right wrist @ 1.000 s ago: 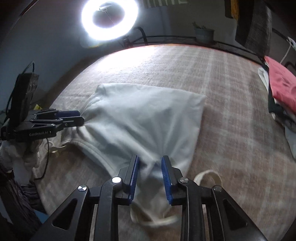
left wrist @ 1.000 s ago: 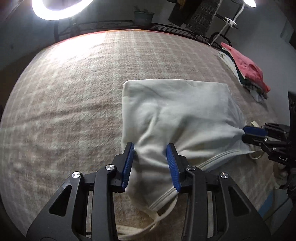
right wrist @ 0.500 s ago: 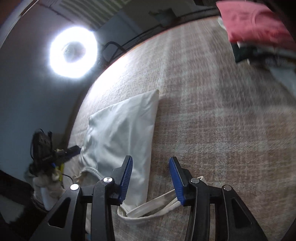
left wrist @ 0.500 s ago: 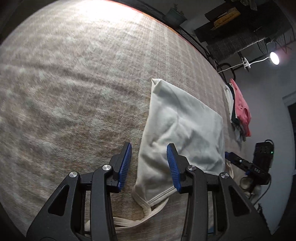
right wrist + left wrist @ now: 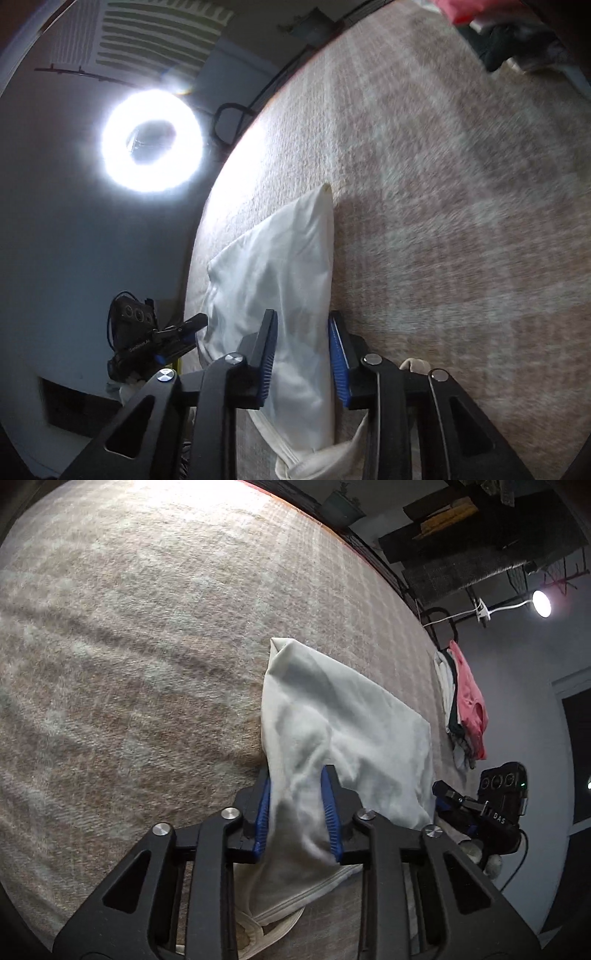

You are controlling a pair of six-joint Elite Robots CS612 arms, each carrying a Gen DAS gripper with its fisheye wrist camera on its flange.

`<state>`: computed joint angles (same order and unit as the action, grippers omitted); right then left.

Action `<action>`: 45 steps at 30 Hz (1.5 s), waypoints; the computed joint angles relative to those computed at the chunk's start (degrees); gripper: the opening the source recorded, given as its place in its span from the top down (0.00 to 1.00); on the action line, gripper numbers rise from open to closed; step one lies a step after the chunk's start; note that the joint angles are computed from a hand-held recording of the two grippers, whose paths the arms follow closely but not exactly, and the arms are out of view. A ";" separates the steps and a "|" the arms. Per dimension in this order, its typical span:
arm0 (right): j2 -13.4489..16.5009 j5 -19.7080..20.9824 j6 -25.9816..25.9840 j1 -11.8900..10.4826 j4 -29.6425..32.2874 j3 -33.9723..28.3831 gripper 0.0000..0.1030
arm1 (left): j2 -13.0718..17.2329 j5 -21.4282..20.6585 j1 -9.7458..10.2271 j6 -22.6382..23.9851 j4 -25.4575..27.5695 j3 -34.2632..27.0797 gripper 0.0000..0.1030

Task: Fold small clothes
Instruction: 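Close both tools on opposite edges of the white tank top bundle, then lift the bundle with both tools and carry it over the pink clothes stack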

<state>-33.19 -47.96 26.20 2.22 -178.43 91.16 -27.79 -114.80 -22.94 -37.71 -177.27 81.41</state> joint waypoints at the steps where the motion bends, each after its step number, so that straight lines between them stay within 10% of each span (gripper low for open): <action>1: -0.19 -1.22 -0.61 0.40 0.82 -0.25 0.78 | -0.20 1.07 -0.21 0.40 0.57 0.06 0.86; 6: -1.73 -4.98 -1.94 1.34 1.67 0.35 0.95 | -1.06 4.20 -1.04 3.12 0.52 0.69 0.94; 22: -8.07 -13.83 -10.86 3.43 2.06 2.76 0.98 | -4.50 9.54 -5.63 9.88 -4.27 2.91 0.96; 45: -15.51 -26.41 -15.37 -6.51 -4.15 8.28 0.98 | 6.70 7.59 -12.69 17.47 7.30 -28.36 0.96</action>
<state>-48.70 -74.36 10.83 -4.29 -182.58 99.44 -21.09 -107.21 -35.63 -20.24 -169.98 53.04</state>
